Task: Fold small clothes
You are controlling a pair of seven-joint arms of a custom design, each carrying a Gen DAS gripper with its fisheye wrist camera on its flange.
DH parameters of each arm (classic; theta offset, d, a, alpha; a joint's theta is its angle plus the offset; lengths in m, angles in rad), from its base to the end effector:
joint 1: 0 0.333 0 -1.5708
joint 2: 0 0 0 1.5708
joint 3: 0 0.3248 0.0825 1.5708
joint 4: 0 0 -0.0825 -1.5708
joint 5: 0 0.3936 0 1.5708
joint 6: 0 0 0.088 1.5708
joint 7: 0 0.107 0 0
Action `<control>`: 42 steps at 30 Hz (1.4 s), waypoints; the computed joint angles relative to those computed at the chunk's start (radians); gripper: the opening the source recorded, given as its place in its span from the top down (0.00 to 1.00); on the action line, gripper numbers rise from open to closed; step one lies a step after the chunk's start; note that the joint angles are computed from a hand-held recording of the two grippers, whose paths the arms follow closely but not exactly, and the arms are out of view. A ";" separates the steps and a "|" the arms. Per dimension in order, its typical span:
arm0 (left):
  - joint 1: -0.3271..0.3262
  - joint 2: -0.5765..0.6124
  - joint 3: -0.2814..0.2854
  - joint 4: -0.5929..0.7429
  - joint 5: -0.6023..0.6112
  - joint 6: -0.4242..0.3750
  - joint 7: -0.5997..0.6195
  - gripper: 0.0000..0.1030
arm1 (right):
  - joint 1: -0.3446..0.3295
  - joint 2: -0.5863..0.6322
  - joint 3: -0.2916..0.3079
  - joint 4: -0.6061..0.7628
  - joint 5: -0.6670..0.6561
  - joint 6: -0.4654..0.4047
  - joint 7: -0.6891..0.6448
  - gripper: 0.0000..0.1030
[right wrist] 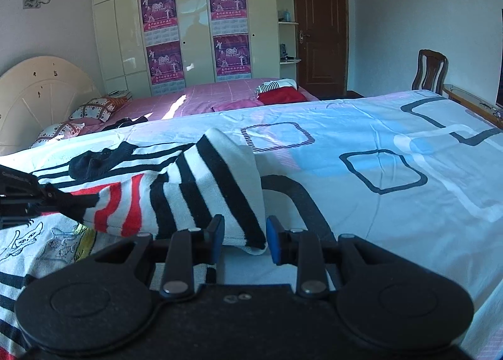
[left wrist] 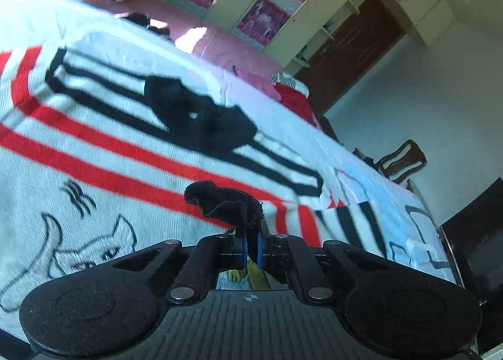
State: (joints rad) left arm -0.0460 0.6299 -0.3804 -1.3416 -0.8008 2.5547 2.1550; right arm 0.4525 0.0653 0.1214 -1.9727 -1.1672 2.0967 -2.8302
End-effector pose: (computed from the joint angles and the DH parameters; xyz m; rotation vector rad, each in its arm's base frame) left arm 0.7426 -0.2401 0.4467 1.5774 -2.1695 1.4263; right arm 0.5282 0.2870 0.4726 -1.0165 2.1868 -1.1666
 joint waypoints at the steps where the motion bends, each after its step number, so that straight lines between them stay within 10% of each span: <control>1: 0.019 -0.005 -0.013 0.005 -0.021 0.006 0.029 0.95 | -0.001 -0.002 -0.001 -0.001 -0.001 0.003 0.005 0.71; 12: 0.047 0.060 0.081 0.104 0.118 0.027 0.038 0.95 | 0.002 0.087 -0.029 0.086 0.001 0.079 -0.004 0.71; 20: 0.071 0.060 0.049 0.056 0.148 0.069 0.045 0.95 | -0.012 0.136 -0.066 0.111 0.100 0.147 -0.093 0.72; 24: 0.067 0.062 0.052 0.050 0.164 0.067 0.040 0.95 | -0.020 0.098 -0.093 0.078 -0.056 0.212 0.010 0.70; 37: 0.063 0.055 0.023 -0.022 0.105 0.216 0.004 0.95 | -0.255 0.262 -0.240 0.188 -0.157 0.861 0.153 0.60; 40: 0.078 0.052 -0.008 -0.040 0.107 0.275 0.018 0.95 | -0.254 0.283 -0.253 0.198 -0.093 0.917 0.065 0.91; 42: 0.055 0.035 0.002 -0.070 0.092 0.379 0.047 0.95 | -0.204 0.259 -0.270 0.193 -0.097 0.823 0.015 0.92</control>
